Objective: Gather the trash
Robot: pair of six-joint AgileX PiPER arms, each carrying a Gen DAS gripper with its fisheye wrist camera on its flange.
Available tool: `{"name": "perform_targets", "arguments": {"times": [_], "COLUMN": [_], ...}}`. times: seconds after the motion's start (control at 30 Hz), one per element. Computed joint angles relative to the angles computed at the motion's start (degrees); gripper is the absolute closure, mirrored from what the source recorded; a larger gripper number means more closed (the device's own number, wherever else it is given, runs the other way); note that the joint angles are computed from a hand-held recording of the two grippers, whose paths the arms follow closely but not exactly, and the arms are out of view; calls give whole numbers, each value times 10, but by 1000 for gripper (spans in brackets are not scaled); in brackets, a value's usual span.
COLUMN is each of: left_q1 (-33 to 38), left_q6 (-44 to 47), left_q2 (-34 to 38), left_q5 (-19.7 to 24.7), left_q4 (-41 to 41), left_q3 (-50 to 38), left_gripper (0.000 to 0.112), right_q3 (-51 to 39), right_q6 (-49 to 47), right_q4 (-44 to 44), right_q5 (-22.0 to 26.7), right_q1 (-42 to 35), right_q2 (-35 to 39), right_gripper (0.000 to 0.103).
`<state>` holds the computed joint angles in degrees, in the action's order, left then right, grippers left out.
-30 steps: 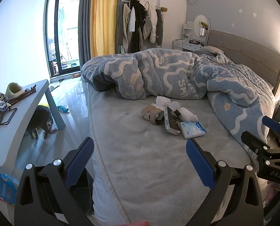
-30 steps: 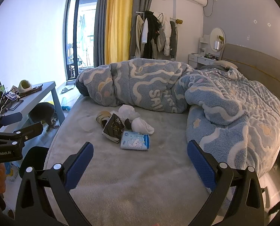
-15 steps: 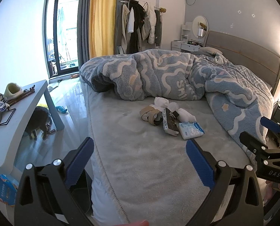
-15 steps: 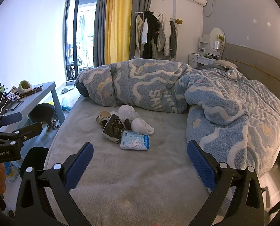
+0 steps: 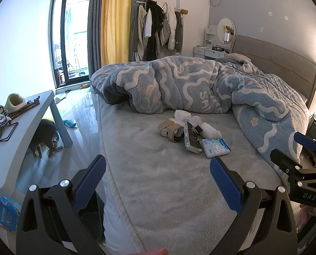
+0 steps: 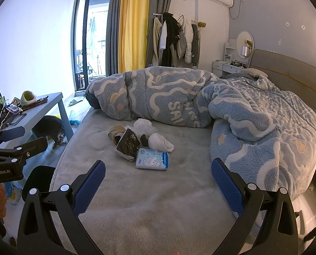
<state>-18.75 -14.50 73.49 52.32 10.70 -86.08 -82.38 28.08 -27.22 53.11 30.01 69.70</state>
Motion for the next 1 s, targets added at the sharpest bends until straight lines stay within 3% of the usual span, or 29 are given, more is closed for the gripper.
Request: {"name": "perform_targets", "arguments": {"times": [1.0], "left_q1": [18], "left_q6": [17], "left_q2": [0], "left_q5": [16], "left_q4": [-24], "left_q3": [-20], "left_gripper": [12], "right_q3": [-5], "right_q6": [2], "right_q4": [-4], "right_q5": [6], "right_q1": [6], "right_q2": [-1], "right_gripper": [2]}}
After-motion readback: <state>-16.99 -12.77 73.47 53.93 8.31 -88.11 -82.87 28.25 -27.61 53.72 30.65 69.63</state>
